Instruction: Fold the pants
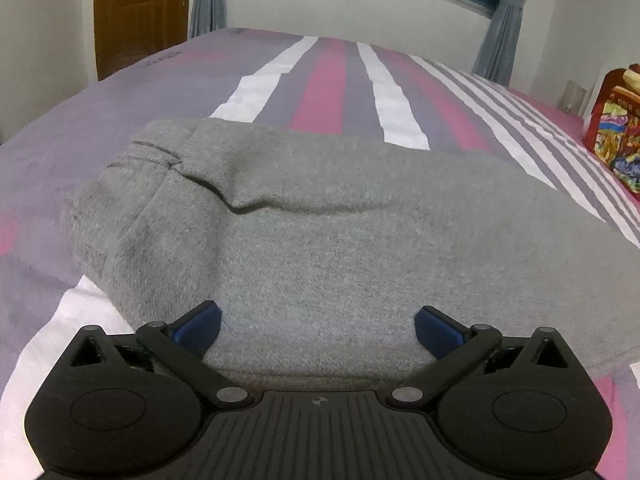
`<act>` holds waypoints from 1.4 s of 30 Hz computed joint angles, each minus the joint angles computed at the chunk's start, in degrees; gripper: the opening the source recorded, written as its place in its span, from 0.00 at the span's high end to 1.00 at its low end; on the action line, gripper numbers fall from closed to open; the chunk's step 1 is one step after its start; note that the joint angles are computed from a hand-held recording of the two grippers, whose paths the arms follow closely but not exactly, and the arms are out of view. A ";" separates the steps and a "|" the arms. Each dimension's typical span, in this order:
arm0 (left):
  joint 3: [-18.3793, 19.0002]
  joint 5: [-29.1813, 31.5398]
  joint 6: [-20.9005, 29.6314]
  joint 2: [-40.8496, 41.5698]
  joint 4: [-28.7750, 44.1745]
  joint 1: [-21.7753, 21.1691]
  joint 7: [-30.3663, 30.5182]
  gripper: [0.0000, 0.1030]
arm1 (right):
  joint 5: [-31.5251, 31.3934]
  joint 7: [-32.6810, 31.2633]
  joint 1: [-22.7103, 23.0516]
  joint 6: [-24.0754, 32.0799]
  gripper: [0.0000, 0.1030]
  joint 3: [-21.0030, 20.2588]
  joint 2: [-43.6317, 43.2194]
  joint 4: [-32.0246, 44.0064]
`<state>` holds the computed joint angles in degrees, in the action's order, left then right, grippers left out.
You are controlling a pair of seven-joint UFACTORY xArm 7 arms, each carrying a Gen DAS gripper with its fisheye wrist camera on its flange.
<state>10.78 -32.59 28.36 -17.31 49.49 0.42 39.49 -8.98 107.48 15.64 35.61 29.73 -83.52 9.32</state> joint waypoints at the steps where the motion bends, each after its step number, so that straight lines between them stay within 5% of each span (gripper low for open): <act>1: 0.28 -0.49 0.03 -0.13 -0.12 -0.17 0.55 0.00 | -0.43 0.93 -0.87 -2.50 0.67 1.24 -0.56 -1.11; 3: 0.59 -1.13 0.10 -0.25 -0.20 -0.35 1.31 0.00 | -2.59 -0.76 -0.91 -9.61 0.68 0.85 -1.75 -3.90; 6: 0.67 -1.58 0.14 -0.31 -0.28 -0.35 1.93 0.00 | -4.95 -3.64 -4.28 -11.69 0.87 1.19 -0.09 -1.30; 10: 0.36 -1.60 -0.45 -0.35 -0.55 -0.25 1.92 0.00 | -7.72 -11.87 -9.33 -13.54 0.91 -0.74 1.58 4.12; 13: 0.44 -1.84 -0.72 -0.34 -0.70 -0.45 2.19 0.00 | -7.06 -15.36 -9.59 -8.07 0.92 0.13 -1.68 5.48; 17: 0.47 -1.75 -0.54 -0.30 -0.63 -0.44 2.27 0.00 | 0.43 -15.64 -2.87 4.57 0.93 -2.35 1.38 1.85; 24: 0.25 -2.02 -1.91 -0.49 -1.34 -0.59 2.44 0.00 | -0.29 -10.71 -3.22 3.73 0.92 -0.83 0.69 1.26; 42: 2.56 -6.54 -5.73 -2.24 -4.19 -3.75 6.95 0.00 | -0.82 -15.78 -5.70 6.39 0.90 -2.79 7.53 6.48</act>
